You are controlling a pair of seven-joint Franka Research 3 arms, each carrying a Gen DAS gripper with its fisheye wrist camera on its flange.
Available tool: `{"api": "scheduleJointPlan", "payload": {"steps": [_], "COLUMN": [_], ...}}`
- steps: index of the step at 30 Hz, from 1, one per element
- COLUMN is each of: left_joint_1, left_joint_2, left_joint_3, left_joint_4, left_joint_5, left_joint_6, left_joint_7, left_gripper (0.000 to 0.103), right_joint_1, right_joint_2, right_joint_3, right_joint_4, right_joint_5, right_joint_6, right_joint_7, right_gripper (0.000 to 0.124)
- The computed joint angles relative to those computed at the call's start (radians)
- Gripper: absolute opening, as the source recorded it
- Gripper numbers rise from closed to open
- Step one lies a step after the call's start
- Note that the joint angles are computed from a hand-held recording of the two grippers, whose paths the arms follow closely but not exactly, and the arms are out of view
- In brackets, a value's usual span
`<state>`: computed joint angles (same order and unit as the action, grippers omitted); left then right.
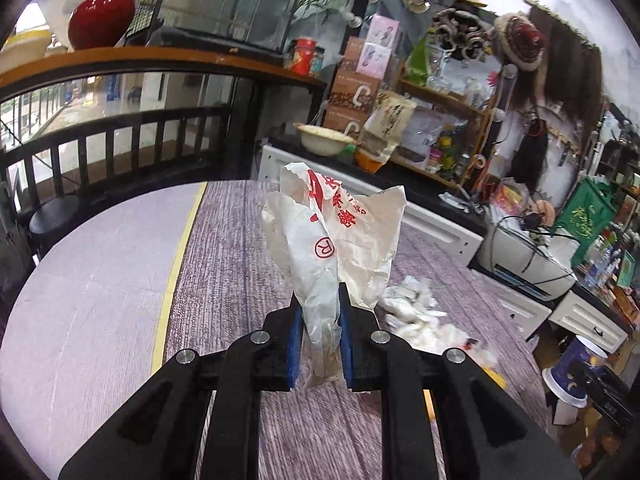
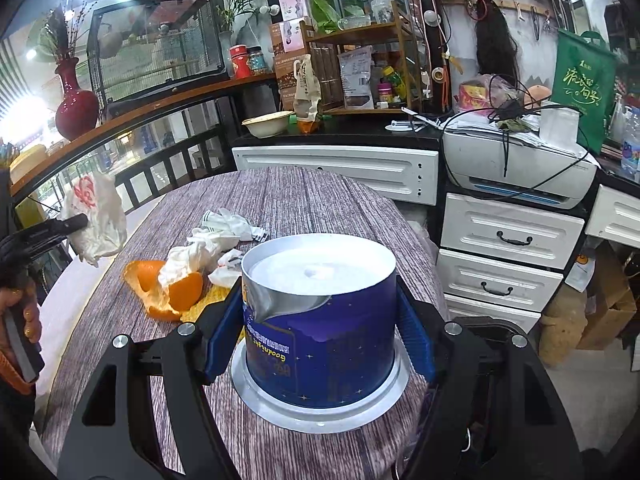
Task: Collect trash
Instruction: 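Drop the blue cup in the bin with right gripper while left holds the bag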
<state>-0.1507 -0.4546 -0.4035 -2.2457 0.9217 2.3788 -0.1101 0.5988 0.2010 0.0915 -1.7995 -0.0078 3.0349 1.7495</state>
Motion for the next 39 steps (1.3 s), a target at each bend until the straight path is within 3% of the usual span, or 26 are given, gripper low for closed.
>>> {"api": "scheduleJointPlan", "payload": {"steps": [6,10,14,21,28,32,39], "left_joint_1": [-0.026,-0.051,-0.082,-0.171,-0.280,-0.334,-0.411], "left_joint_2": [0.023,0.076,0.157,0.347,0.524,0.608,0.692], "left_joint_3": [-0.042,-0.060,-0.068,-0.045,0.008,0.042,0.101], "left_joint_4": [0.033,0.075,0.139,0.295,0.453,0.528,0.608], "left_joint_5": [0.034,0.064,0.105,0.192,0.208,0.161,0.066], "left_joint_6": [0.022,0.059,0.097,0.156,0.187,0.203,0.210], "left_joint_7": [-0.019,-0.026,-0.026,-0.013,0.048,0.119,0.242], "left_gripper": [0.016,0.016,0.016,0.016,0.016,0.016,0.016], "right_joint_1": [-0.010,-0.031,-0.088,-0.201,-0.221,-0.218,-0.198], "right_joint_2": [-0.082,-0.143,-0.195,-0.217,-0.146,-0.080,0.014], "right_joint_3": [-0.011,-0.025,-0.020,0.023,0.015,0.011,-0.019], "right_joint_4": [-0.120,-0.202,-0.270,-0.338,-0.318,-0.280,-0.224], "right_joint_5": [-0.028,-0.132,-0.247,-0.261,-0.149,-0.025,0.029], "right_joint_6": [0.030,0.036,0.025,-0.020,-0.088,-0.130,-0.182], "right_joint_7": [0.034,0.129,0.248,0.307,0.236,0.153,0.127], "right_gripper": [0.070,0.070,0.070,0.070,0.070,0.070,0.070]}}
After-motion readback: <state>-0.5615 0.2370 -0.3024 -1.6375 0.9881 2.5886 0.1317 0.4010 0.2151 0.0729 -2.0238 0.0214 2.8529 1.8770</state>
